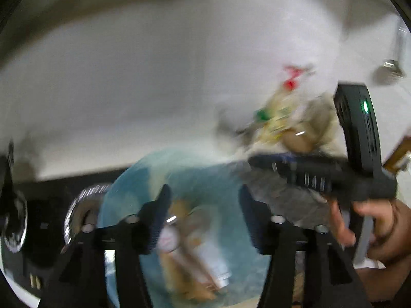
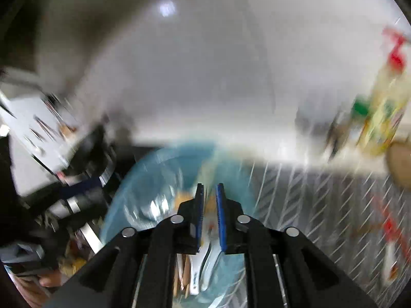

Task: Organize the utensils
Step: 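Grasp the metal spoon on the mat by its handle with the left tool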

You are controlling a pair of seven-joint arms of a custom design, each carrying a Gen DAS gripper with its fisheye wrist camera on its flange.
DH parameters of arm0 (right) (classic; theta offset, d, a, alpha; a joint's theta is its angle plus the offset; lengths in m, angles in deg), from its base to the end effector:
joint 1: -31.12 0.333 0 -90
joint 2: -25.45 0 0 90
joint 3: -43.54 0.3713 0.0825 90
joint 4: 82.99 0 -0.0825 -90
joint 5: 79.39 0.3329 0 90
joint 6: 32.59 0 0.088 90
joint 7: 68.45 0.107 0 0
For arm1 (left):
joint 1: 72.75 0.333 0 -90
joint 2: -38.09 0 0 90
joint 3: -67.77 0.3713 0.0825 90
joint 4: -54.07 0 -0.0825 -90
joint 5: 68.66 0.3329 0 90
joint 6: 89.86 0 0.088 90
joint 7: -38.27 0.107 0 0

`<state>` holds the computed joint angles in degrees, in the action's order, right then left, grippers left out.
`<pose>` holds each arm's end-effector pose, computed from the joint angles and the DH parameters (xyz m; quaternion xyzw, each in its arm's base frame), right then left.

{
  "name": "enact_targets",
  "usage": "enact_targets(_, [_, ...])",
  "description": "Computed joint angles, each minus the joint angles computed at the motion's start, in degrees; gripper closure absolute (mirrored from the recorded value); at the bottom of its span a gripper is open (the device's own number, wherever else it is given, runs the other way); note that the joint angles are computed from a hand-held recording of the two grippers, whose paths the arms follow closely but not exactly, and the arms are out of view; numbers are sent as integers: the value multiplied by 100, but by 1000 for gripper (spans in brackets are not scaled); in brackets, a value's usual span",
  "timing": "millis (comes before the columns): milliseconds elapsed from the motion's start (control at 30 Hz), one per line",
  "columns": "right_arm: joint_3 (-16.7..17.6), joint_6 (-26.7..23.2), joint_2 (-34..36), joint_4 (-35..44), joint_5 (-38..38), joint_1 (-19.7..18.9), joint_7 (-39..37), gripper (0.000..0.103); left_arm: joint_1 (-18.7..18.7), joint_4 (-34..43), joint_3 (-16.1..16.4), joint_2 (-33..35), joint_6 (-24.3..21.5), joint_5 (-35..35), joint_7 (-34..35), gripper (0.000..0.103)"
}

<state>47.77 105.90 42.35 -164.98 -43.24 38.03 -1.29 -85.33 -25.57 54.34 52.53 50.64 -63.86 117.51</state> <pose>0.6531 0.1221 0.6694 -0.7145 0.5542 -0.0715 0.4209 0.5924 -0.2587 0.7242 -0.5536 0.7319 -0.3496 0.1887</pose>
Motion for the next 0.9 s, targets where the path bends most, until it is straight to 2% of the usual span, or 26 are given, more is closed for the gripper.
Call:
enact_targets(33, [57,158,-155,-115,347,-188,-395,51,-100,106,-64,48,52,48,20,37])
enact_targets(67, [68,389,-363,-307,731,-378,-849,41,-185,163,-107,83,80,85,26,36])
enact_targets(100, [46,675,-548,-524,1082,-499,-1238,38,-287,272,-157,171,87,120,45,35])
enact_targets(167, [-7,959,-839,-859,1977,-775,-2350,38,-531,537,-300,477,65,111,110,34])
enact_targets(267, [-382,1297,-1080,-1338,1904,-882,-2960,38,-890,1078,-372,1042,-343,47,-15,34])
enact_targets(333, [-606,1324,-1125,-1610,1511,-949,-2840,38,-1070,1343,-439,1423,-601,-169,-262,34])
enact_targets(433, [-856,893,-1091,-1972,1226,-1198,-2596,38,-1233,1420,-483,1771,-924,-467,-701,35])
enact_targets(500, [-967,733,-1018,-2220,977,-1341,-2484,38,-1242,1312,-575,1915,-1106,-754,-939,39])
enact_targets(633, [-1044,648,-842,-2563,791,-1581,-2772,38,-1268,1256,-707,2161,-1197,-1080,-1053,39])
enact_targets(700, [-1051,667,-748,-2604,558,-1610,-2645,38,-1371,1406,-685,2343,-1218,-1089,-1160,39])
enact_targets(800, [-1031,532,-652,-2526,565,-1750,-2621,38,-1592,1975,-603,2748,-1337,-989,-1387,39])
enact_targets(900, [-979,463,-626,-2438,729,-1863,-2797,38,-1805,2659,-492,3154,-1650,-857,-1582,39])
